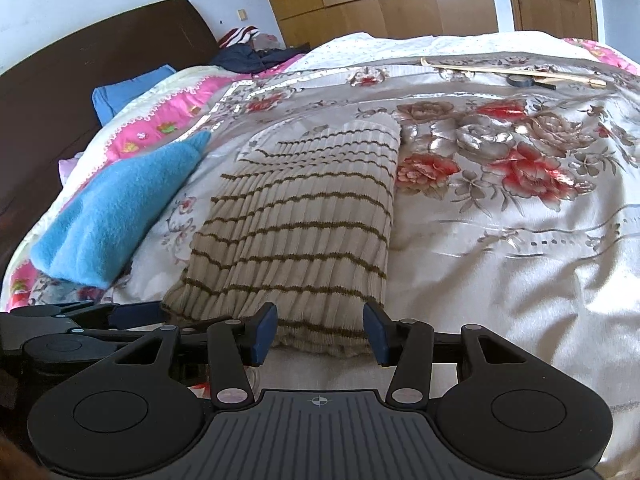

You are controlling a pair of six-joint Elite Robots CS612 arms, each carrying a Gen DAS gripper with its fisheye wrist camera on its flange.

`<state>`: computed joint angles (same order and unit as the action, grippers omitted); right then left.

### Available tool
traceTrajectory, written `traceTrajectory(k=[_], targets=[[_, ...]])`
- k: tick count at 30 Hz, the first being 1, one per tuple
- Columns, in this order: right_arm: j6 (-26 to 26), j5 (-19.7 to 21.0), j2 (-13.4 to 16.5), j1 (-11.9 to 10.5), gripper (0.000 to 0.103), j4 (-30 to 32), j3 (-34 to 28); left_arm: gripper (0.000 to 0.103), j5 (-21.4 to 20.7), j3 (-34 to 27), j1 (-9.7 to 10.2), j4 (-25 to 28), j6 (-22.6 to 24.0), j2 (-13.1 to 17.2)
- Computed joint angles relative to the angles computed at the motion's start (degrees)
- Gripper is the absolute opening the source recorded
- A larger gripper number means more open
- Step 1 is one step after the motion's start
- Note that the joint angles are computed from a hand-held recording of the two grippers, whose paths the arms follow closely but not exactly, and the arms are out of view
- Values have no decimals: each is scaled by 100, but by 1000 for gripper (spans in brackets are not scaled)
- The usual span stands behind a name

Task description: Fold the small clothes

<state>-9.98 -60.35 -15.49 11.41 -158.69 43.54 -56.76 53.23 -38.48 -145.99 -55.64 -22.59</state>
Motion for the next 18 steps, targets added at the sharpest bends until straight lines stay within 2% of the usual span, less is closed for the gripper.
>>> traceTrajectory(k=[7,18], targets=[[51,-25,-3,-8,47,22,31,83,25,-43,-21,150,-87,11],[114,-72,43,-13,47,98,-39,89,-6,-15,-9,83,-174,8]])
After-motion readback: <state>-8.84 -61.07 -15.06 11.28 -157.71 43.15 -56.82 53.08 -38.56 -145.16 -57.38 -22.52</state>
